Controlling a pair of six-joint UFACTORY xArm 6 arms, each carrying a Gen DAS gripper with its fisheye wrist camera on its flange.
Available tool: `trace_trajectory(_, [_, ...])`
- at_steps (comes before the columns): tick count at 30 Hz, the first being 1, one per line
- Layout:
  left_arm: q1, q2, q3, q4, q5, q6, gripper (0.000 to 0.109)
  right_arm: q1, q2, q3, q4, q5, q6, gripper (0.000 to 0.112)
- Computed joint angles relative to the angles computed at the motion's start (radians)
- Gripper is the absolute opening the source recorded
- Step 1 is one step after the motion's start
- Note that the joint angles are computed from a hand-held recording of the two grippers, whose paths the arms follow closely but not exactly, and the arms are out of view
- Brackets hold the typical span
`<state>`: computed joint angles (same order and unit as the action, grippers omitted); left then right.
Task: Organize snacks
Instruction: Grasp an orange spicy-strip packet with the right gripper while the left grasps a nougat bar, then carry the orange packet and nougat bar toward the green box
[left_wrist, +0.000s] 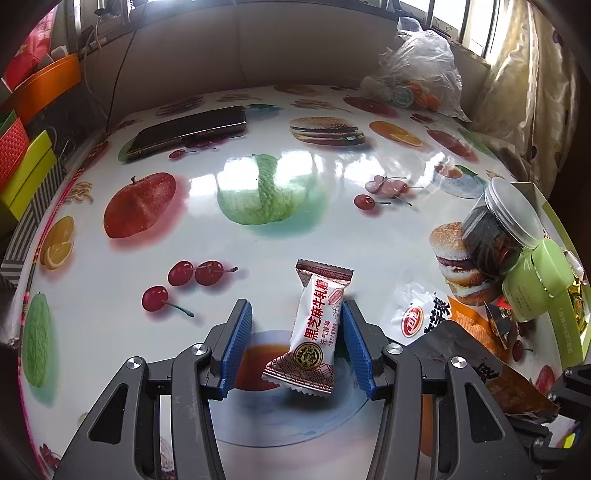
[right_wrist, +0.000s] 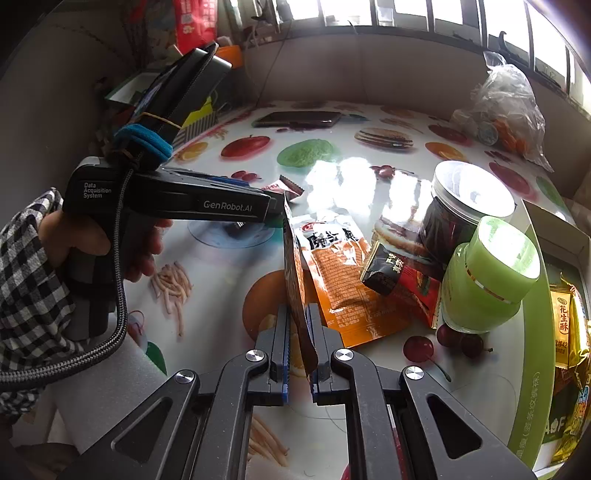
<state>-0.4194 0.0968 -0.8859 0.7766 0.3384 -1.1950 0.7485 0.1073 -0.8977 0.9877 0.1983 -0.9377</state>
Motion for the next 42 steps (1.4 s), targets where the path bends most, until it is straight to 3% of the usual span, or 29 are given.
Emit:
trace_trajectory(1, [0.001,-0.001,0.003,0.005,-0.006,-0.003,0.047,-0.001,0.000,0.000,0.006,0.001,-0.005,0.008])
trace_trajectory(3, [0.000,-0.005,0.006,0.010,-0.009,-0.006,0.030,-0.003,0.001,-0.002,0.010,0.004,-0.006,0.008])
trace_trajectory(8, [-0.004,-0.011,0.013,0.017,-0.016,-0.029,0.022,-0.001,-0.004,0.001,0.024,0.004,-0.016,0.008])
trace_trajectory(17, [-0.008,-0.064,0.063,0.085,-0.045,-0.126,0.022,0.004,-0.020,0.012,0.042,-0.004,-0.024,0.008])
trace_trajectory(25, [-0.039,-0.115,0.095,0.131,-0.014,-0.193,0.022,0.010,-0.049,0.033,0.066,-0.022,-0.040,0.008])
trace_trajectory(42, [-0.120,-0.207,0.139,0.197,0.019,-0.307,0.022,-0.001,-0.147,0.100,0.247,-0.013,-0.176,0.007])
